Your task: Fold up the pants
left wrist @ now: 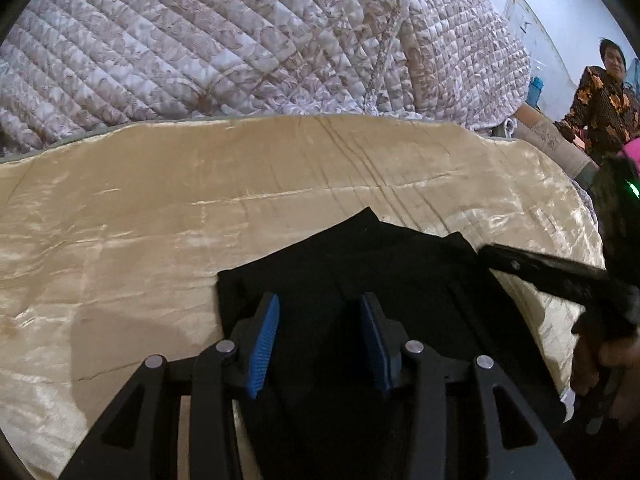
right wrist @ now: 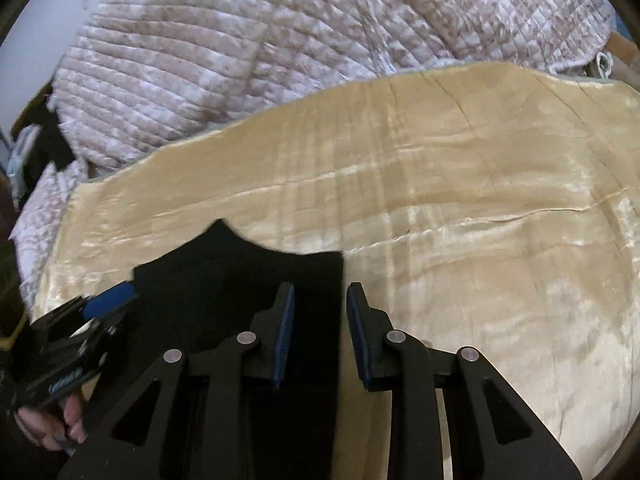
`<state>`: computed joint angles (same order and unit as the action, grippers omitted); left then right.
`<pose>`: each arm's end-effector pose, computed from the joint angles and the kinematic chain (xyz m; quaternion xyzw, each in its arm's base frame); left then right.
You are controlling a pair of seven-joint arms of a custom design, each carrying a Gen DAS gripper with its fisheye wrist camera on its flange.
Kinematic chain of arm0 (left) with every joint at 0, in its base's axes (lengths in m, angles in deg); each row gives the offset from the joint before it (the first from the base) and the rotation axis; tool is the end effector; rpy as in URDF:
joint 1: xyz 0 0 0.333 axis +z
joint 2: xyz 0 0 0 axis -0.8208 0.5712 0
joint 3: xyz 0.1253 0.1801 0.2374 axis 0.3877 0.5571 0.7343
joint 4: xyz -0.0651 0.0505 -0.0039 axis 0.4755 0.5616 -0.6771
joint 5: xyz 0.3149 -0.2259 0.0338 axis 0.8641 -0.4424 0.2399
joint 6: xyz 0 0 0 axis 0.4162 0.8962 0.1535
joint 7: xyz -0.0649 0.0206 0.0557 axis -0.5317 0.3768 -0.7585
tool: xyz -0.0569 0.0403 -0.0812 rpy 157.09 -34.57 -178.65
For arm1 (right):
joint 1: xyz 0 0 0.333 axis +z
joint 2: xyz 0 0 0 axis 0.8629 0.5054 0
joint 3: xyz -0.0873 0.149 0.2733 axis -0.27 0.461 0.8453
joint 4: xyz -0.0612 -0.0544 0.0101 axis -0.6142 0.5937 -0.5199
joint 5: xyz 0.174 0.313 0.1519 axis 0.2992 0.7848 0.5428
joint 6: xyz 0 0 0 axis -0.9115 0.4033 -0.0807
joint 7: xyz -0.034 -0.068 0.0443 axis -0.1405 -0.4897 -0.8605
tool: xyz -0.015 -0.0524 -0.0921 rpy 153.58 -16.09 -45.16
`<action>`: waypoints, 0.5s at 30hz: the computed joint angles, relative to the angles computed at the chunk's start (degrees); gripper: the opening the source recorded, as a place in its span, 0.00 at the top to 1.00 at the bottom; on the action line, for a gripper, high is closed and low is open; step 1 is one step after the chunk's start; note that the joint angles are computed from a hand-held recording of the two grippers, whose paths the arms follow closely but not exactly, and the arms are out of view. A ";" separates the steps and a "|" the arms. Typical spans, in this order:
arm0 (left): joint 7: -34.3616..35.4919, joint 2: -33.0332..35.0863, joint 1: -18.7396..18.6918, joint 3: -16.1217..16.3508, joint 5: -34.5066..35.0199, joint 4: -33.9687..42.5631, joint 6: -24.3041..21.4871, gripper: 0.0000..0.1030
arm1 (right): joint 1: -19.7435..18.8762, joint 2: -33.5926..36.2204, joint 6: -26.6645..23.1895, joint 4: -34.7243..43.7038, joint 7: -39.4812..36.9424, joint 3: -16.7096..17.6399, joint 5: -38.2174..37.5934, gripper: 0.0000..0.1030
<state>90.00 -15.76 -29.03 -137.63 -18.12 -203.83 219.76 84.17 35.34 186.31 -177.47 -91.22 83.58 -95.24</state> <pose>0.5077 -0.2746 0.3231 -0.4284 0.8285 -0.3529 0.0745 0.4206 0.3035 0.3396 -0.5068 0.8044 -0.1636 0.2631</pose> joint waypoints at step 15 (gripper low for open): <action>-6.72 -8.11 12.75 -9.37 8.33 -8.28 4.24 0.56 | 5.43 -1.14 -7.43 2.40 -0.58 3.96 -5.88 0.57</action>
